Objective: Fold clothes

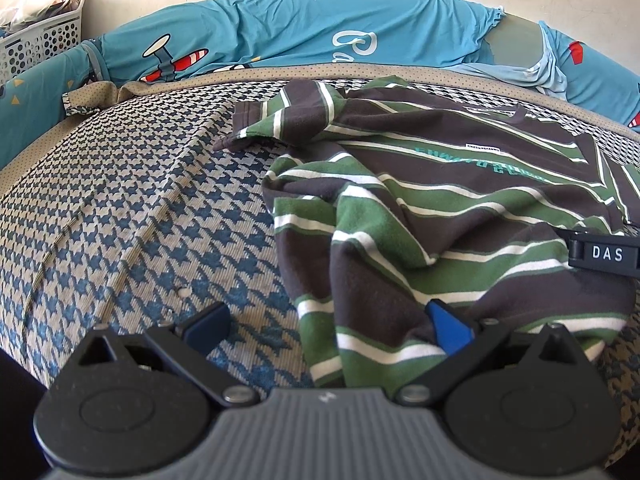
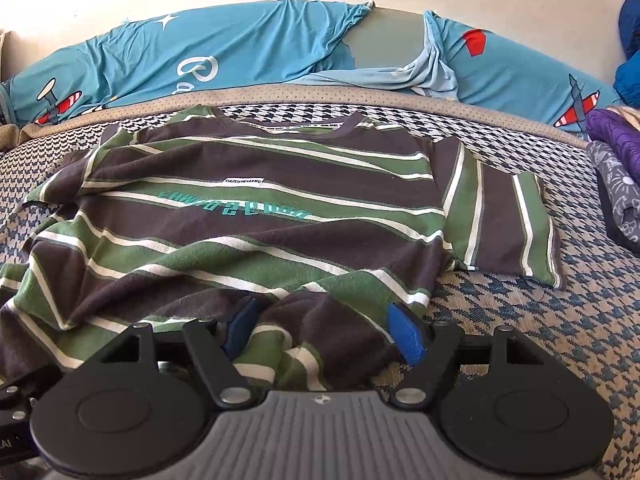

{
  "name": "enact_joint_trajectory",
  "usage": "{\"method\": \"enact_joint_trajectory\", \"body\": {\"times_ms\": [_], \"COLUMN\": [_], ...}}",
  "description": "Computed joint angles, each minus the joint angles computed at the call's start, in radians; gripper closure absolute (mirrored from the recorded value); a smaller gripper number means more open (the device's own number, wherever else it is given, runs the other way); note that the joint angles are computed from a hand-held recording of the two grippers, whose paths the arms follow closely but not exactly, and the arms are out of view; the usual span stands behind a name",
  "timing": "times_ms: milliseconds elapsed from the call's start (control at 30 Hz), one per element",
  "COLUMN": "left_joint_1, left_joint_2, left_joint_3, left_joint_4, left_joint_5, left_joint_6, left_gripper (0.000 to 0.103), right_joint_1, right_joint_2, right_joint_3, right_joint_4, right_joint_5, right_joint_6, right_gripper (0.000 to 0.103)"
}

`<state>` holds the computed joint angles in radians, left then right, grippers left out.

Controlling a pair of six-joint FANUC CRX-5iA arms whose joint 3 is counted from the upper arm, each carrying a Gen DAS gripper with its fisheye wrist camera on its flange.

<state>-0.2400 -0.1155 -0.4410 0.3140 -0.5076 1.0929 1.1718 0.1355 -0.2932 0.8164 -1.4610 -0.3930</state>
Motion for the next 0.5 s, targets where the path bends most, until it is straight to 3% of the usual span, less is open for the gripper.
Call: {"method": "enact_joint_trajectory", "body": {"times_ms": [500], "left_joint_1": [0.005], "left_joint_2": [-0.014], "left_joint_3": [-0.011], "left_joint_4": [-0.001], "left_joint_5": [-0.009], "left_joint_6": [0.008], "left_gripper": [0.0], "right_joint_1": [0.015], "right_joint_2": [0.01], "right_joint_3": [0.019], "right_joint_4": [-0.023], "right_joint_5": [-0.044], "right_joint_6": [0.019], "right_gripper": [0.032]}}
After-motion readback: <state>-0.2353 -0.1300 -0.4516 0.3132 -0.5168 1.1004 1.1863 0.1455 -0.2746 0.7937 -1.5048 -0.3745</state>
